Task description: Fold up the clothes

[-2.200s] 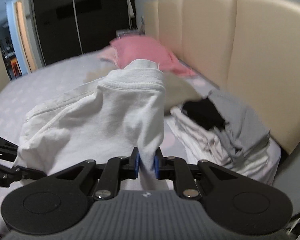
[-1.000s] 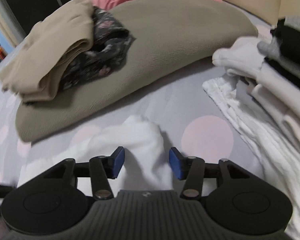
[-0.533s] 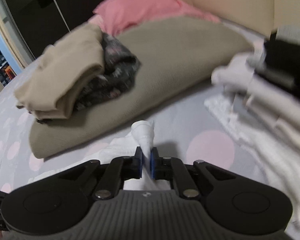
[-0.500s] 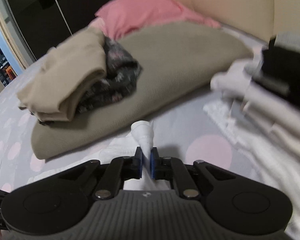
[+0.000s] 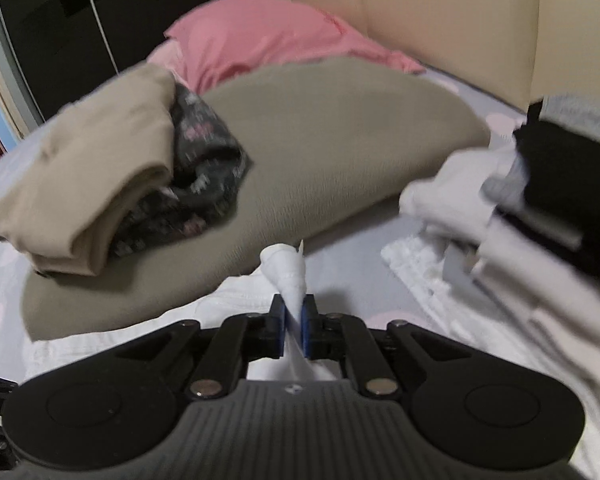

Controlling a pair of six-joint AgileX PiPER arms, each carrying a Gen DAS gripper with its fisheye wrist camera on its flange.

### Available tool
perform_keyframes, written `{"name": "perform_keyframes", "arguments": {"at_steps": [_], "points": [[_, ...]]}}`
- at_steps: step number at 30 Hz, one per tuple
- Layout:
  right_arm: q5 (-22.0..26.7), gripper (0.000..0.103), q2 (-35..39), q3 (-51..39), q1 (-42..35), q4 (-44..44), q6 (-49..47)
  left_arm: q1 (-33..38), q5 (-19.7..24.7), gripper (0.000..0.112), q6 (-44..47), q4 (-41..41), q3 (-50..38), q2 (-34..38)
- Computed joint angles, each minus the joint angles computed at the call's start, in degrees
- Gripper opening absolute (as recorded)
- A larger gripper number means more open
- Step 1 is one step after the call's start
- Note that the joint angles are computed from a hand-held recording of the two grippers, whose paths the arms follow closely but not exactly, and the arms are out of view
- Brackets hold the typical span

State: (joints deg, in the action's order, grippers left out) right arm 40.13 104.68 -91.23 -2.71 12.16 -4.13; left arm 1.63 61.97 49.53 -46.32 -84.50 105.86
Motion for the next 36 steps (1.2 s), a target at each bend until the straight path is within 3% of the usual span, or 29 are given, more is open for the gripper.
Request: {"name": "perform_keyframes", "arguments": {"at_steps": [1, 3, 5, 7, 15, 19, 27, 31, 32, 33, 34, 35, 36], "points": [[0.1, 0.011, 0.5, -0.1, 0.3, -1.0, 1.5, -0.2, -0.9, 0.021, -0.7, 0.9, 0.5, -0.4], [0.0, 0.025, 0.5, 0.4, 0.3, -1.8, 3.3, 0.2, -1.6, 0.029, -0.8, 1.2, 1.9, -1.5], [0.2, 0.038, -1.1, 1.8, -0.1, -2.6, 4.1, 0.9, -1.6, 0.045, -0.9, 1.4, 3.2, -3.0], [0.2, 0.047, -3.6, 4.0, -1.0, -2.5, 3.6, 1.9, -1.5, 0.049, -1.2, 0.9, 5.1, -4.6], [4.1, 0.051, -19.5, 18.5, -10.7, 4.7, -7.7, 5.4, 5.4, 0.052, -3.0, -1.4, 11.5, -8.6], [8.0, 0.051, -27.0, 26.4, -18.1, 7.9, -13.8, 5.6, 4.4, 0.052, -1.7, -2.9, 14.1, -9.6], [15.5, 0.056, -37.4, 43.1, -38.7, 23.2, -29.7, 5.3, 2.9, 0.051, -6.2, -2.9, 9.5, -6.0], [17.5, 0.055, -37.9, 48.3, -44.9, 30.4, -34.2, 4.4, 2.0, 0.051, -7.0, -2.3, 8.1, -4.7], [17.9, 0.05, -37.9, 49.5, -46.1, 32.1, -35.2, 4.1, 1.7, 0.048, -7.1, -2.2, 8.0, -4.5], [18.4, 0.042, -37.8, 50.2, -46.9, 33.5, -36.0, 3.9, 1.5, 0.045, -7.2, -1.9, 7.9, -4.4], [19.4, 0.038, -37.5, 50.5, -47.5, 34.6, -36.5, 3.6, 1.3, 0.034, -7.4, -1.6, 7.7, -4.3], [19.3, 0.025, -38.1, 51.0, -47.7, 34.9, -36.2, 3.3, 1.1, 0.023, -7.5, -1.4, 7.6, -4.2], [19.2, 0.013, -38.6, 51.4, -47.8, 35.1, -35.9, 3.2, 1.1, 0.022, -7.5, -1.5, 7.8, -4.3]]}}
